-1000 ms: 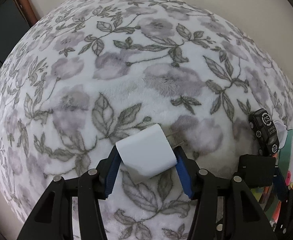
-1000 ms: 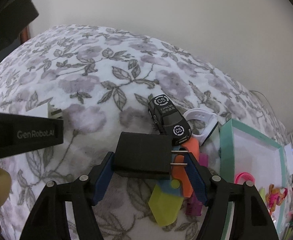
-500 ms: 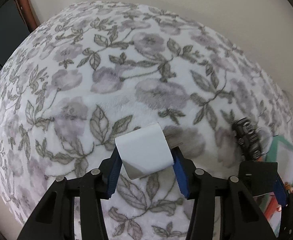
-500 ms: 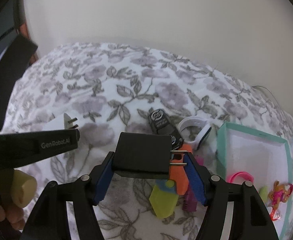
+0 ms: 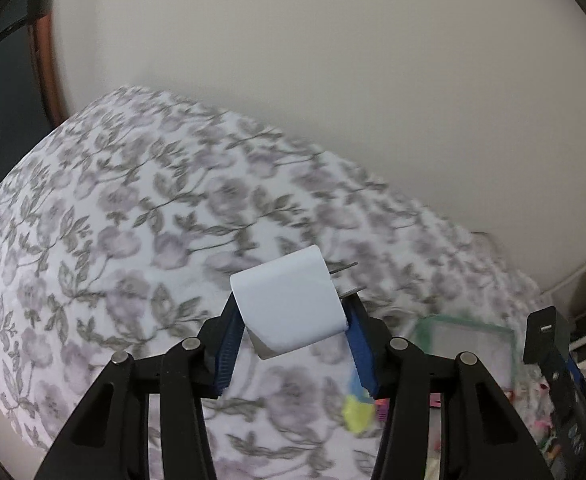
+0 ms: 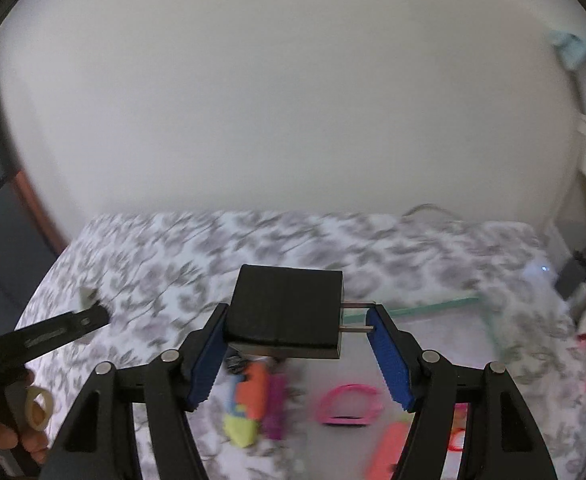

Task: Organize rigid objects
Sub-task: 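Carry both chargers into the tray and open both tools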

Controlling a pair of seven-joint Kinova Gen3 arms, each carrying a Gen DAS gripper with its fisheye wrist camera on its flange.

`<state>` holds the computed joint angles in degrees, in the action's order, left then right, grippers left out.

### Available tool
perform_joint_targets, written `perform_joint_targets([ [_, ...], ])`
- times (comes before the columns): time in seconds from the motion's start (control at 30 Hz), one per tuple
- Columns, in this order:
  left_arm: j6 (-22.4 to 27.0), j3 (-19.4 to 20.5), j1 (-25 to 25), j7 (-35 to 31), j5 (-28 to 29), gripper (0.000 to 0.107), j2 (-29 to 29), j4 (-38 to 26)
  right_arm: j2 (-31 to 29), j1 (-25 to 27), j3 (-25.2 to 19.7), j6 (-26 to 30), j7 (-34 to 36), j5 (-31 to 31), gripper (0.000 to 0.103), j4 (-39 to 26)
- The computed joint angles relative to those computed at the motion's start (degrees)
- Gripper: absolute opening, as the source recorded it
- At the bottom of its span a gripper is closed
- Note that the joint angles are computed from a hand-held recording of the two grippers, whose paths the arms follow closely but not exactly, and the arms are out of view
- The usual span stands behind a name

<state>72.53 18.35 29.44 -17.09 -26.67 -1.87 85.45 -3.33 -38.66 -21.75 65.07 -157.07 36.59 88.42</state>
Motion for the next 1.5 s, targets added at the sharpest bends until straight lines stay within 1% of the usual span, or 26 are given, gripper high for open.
perform_joint_targets([
  [0.1, -0.1, 1.5, 2.0, 1.1, -1.7, 0.051, 1.8, -1.9, -2.4, 1.9, 1.1, 1.2, -0.1, -0.4, 0.071, 1.5],
  [0.23, -2.1, 1.4, 5.2, 1.6, -2.1, 0.051, 4.4, -3.4, -6.1, 6.7, 2.9, 0.5, 1.5, -3.5, 0.071, 4.3],
  [0.37, -1.8, 0.8, 10.0, 2.0, -4.3, 0.051, 8.7, -6.7, -9.0, 10.9, 4.2, -1.1, 3.3, -6.2, 0.071, 7.2],
  [0.47, -1.4, -0.2, 13.2, 1.1, -4.9, 0.051, 11.8, -9.1, -10.1, 13.4, 4.8, -2.9, 5.1, -8.2, 0.071, 9.0],
  [0.57, -3.3, -1.5, 15.2, 0.0, -4.0, 0.051, 13.7, -9.9, -11.2, 15.4, 5.8, -5.4, 7.7, -11.0, 0.071, 11.4],
  [0.73, -3.7, -4.2, 18.8, -1.8, -3.3, 0.051, 17.5, -11.3, -9.6, 18.2, 6.8, -9.4, 11.8, -16.0, 0.071, 14.8],
  [0.8, -4.5, -5.2, 19.4, -2.5, -2.1, 0.051, 18.2, -11.2, -8.3, 18.9, 7.1, -10.4, 13.5, -18.5, 0.071, 15.9],
  [0.93, -6.4, -6.3, 20.2, -4.3, 0.0, 0.051, 19.6, -11.1, -6.4, 19.5, 7.0, -11.2, 14.3, -20.2, 0.071, 17.3],
  [1.23, -3.2, -8.1, 23.9, -8.7, 1.2, 0.051, 24.6, -16.1, -5.7, 19.4, 7.7, -11.1, 15.0, -21.3, 0.071, 18.1],
  [1.4, -2.0, -9.1, 24.7, -10.2, 2.6, 0.051, 26.4, -17.3, -4.6, 19.5, 8.5, -10.3, 16.2, -22.9, 0.071, 17.9],
  [1.5, -1.8, -9.4, 24.8, -10.7, 3.3, 0.051, 26.9, -17.2, -4.2, 18.9, 7.7, -9.8, 15.4, -21.3, 0.072, 17.9],
])
